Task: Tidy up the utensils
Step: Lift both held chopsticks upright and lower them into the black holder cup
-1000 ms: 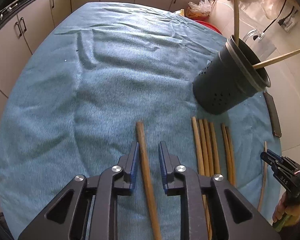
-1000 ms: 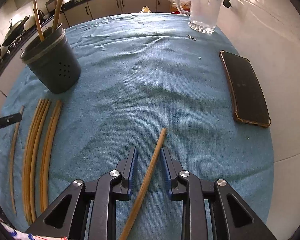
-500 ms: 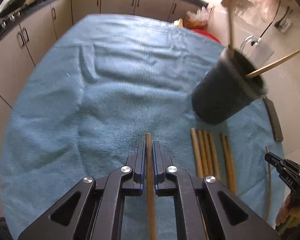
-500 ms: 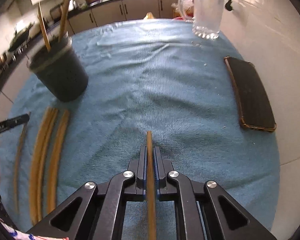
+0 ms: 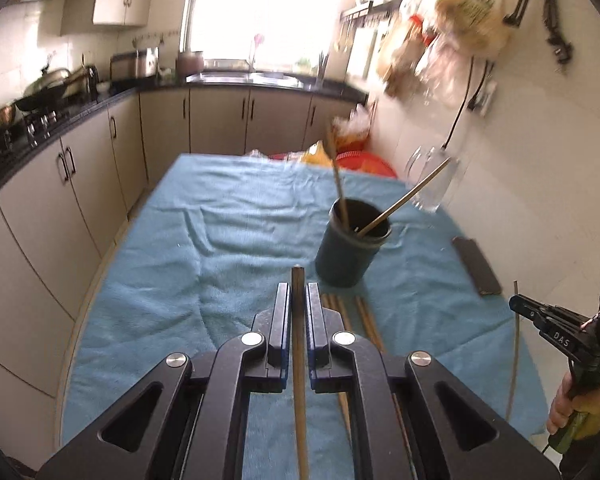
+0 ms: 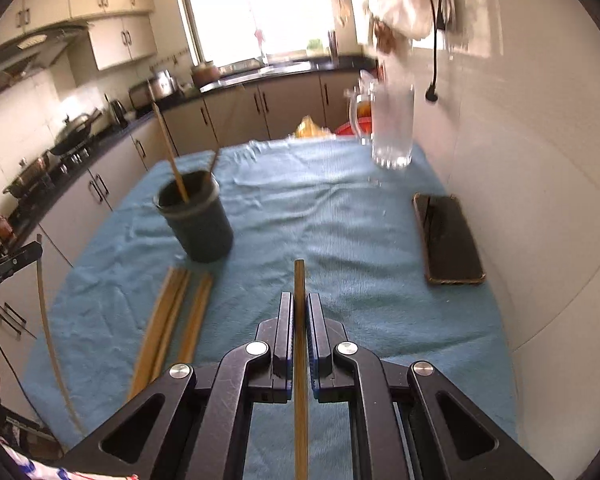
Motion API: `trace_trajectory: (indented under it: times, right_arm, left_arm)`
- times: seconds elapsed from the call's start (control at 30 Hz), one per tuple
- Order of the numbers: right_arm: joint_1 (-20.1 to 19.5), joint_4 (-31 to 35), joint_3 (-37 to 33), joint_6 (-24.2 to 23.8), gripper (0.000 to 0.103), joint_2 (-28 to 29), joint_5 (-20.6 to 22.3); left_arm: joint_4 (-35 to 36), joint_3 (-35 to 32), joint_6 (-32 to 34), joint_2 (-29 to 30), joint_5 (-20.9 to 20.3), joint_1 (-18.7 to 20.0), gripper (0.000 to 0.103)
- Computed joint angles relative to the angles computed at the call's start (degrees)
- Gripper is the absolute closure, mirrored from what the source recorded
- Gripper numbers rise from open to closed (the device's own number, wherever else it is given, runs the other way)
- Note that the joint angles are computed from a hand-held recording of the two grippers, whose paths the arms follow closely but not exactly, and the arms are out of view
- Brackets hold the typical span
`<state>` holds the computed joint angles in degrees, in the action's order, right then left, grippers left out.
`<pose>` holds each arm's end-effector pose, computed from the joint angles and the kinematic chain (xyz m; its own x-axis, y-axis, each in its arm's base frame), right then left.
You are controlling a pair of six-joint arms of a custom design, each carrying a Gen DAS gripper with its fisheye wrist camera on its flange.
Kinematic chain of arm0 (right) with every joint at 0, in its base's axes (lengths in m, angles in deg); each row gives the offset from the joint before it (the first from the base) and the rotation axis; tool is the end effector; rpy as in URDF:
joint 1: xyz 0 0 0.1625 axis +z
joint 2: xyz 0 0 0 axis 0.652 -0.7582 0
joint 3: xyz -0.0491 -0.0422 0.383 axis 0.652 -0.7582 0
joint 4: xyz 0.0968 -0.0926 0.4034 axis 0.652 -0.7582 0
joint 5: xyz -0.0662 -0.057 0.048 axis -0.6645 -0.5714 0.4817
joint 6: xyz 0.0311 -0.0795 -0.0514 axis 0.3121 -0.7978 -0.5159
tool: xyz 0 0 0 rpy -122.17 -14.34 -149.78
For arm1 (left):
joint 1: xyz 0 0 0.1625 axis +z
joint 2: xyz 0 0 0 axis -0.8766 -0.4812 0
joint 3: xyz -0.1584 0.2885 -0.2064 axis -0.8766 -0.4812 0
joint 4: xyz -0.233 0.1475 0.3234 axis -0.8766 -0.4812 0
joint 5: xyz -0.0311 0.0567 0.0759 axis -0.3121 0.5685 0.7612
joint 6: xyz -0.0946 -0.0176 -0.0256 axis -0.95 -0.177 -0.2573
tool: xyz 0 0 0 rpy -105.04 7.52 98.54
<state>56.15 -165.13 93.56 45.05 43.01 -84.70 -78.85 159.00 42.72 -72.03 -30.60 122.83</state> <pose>0.1678 -0.7063 0.1521 -0.7723 0.0407 0.6340 -0.4752 0.6253 -0.6190 -0.1936 -0.7612 0.1936 -0.7984 0.1837 -0.5734 0.5418 0.6346 -0.5511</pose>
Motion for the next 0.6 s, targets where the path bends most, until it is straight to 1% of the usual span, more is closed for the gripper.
trace_trajectory:
  times: [0.1,0.27,0.43,0.6]
  right_arm:
    - [0.95,-3.84,3.82,-0.97,0.097,-1.91,1.34]
    - [2.2,-8.72,7.69,-3.0,0.097,-3.17,2.41]
    - [2.93,-9.73,9.2,-3.43,0.097,-4.04,3.83]
    - [3.32,-10.05,8.92,-3.74,0.097,-4.47,5.53]
  left_arm:
    - [-4.95,4.87,1.55,-2.81,0.15,-1.15,0.097]
    - [-11.26,11.43,3.3,-6.4,0.66,-3.26,0.097]
    - [-14.69,14.33,4.5,-8.07,0.6,-4.71,0.097]
    - [-14.76,13.83,4.77,-8.28,-0.56,-5.3,0.097]
